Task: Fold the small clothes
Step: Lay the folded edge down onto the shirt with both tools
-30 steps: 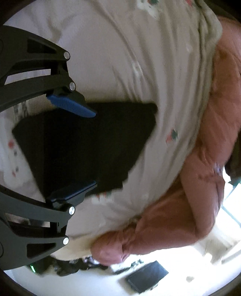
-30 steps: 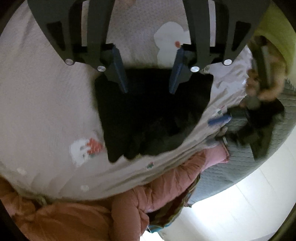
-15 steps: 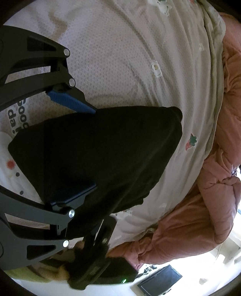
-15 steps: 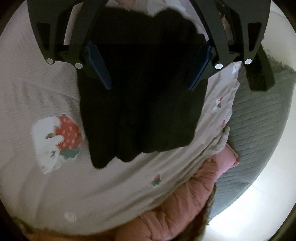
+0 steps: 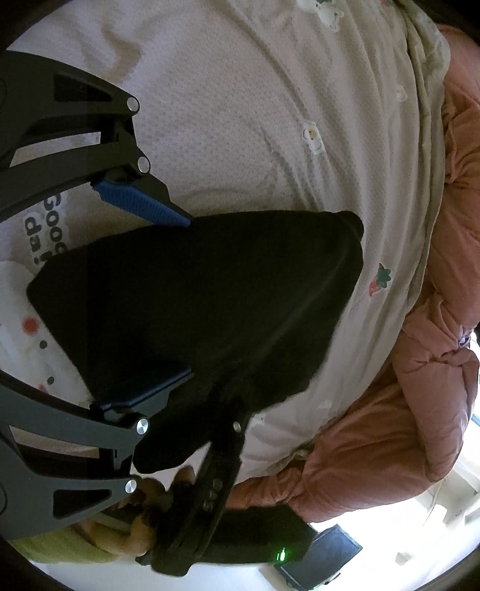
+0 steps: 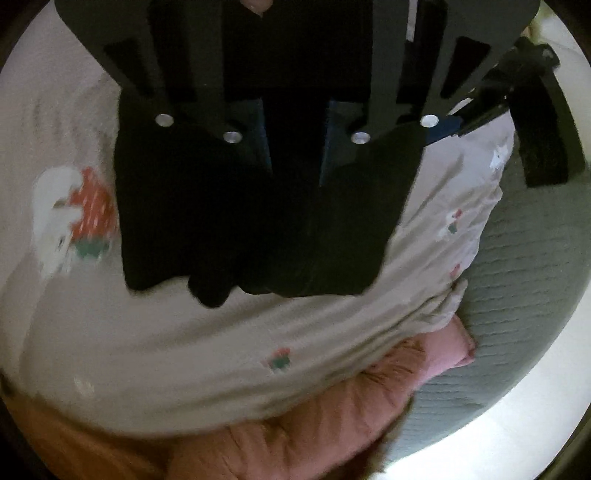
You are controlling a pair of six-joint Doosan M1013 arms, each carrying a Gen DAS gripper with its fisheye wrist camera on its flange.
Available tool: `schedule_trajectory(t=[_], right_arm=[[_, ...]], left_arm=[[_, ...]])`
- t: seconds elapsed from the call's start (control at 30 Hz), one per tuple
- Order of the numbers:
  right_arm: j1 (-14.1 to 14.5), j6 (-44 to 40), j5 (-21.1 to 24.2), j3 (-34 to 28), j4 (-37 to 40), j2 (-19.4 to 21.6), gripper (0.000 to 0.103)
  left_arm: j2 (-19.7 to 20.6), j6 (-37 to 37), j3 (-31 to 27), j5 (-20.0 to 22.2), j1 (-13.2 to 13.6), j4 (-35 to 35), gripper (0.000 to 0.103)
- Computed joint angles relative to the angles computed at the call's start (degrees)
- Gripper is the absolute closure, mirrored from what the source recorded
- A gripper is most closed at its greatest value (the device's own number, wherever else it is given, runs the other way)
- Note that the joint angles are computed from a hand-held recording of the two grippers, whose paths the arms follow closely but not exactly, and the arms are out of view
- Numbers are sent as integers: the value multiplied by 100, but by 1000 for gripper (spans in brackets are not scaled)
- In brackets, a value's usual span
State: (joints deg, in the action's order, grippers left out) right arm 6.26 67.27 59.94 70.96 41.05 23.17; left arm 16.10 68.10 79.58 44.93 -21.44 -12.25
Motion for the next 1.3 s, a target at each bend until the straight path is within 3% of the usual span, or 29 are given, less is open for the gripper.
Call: schedule_trajectory(t=[0.17, 0.27, 0.47, 0.83, 0.93, 1.13, 1.3], right_arm=[[-55, -486, -452, 196, -141, -317, 86], [-75, -310, -649, 224, -586, -339, 86], [-151, 146, -505, 268, -1029, -138, 85], [-228, 147, -902, 789, -928, -430, 54], [-251, 132, -957, 927, -867, -549, 49], [-224, 11, -1476, 1355, -954, -958, 48], [-107, -321, -1810, 1552, -1071, -1186, 48]], left_arm=[[-115, 149, 47, -172, -64, -151, 36], [-102, 181, -25, -81, -146, -30, 36], [72, 116, -157, 265, -253, 177, 35], [89, 135, -73, 268, -232, 171, 31], [-20, 84, 24, 102, -257, 268, 31], [-70, -10, 33, 158, -344, 687, 32], [-48, -12, 98, 240, -305, 526, 32]])
